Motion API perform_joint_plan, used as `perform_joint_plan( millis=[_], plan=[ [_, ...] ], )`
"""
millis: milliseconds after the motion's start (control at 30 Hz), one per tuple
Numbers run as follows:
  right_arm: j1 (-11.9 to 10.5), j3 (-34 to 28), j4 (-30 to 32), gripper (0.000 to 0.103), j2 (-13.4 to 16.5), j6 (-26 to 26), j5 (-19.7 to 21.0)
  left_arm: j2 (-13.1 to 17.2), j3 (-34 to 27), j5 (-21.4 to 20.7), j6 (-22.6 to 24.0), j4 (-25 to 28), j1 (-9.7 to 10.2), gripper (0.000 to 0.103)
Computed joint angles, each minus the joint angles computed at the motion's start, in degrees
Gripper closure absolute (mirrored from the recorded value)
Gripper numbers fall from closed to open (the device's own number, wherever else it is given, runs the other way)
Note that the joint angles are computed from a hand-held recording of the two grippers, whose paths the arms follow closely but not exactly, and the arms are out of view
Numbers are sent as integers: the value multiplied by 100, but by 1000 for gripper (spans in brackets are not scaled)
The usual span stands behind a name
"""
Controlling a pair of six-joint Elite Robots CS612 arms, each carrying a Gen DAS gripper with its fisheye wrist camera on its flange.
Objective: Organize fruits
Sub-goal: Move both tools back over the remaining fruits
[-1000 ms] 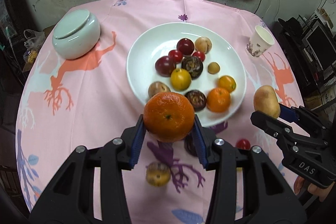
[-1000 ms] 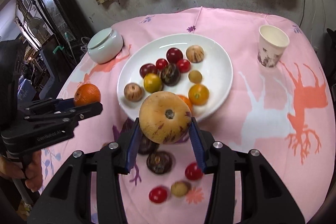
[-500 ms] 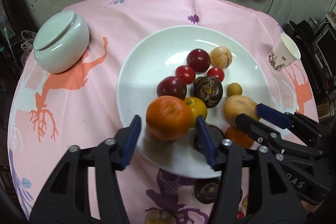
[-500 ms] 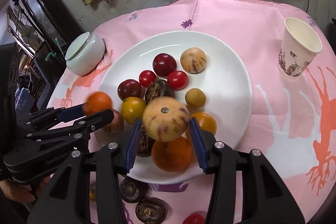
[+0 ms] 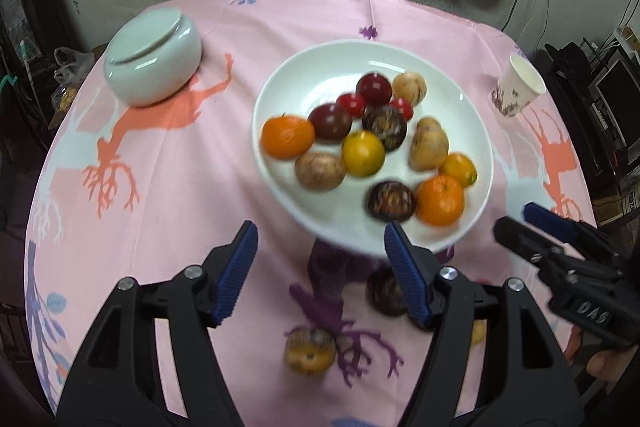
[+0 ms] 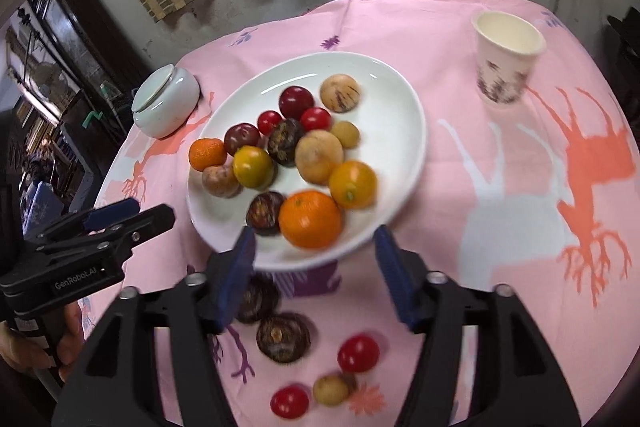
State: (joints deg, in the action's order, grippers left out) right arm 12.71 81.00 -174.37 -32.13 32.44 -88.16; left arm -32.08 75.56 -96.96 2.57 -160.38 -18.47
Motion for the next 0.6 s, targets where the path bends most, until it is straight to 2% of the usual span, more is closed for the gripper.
perform_joint_plan(
  millis=[67,167,233,467,600],
  plan=[
    [31,246,6,33,-118,130,-21,-99,214,12,-35,8,25,33],
    [123,660,-16,33,-288,566,-269,-251,575,-9,-131,-4,77,28],
    [158,869,-4,33,-354,749,-234,-318,751,-36,-122,47,112,28],
    [253,1378,-40,33,-529,918,-94,-482,1199,134,-362,112,245,28],
    [295,1430,-39,33,-540,1035,-1,-531,1305,174,-345,99,255,28]
  ],
)
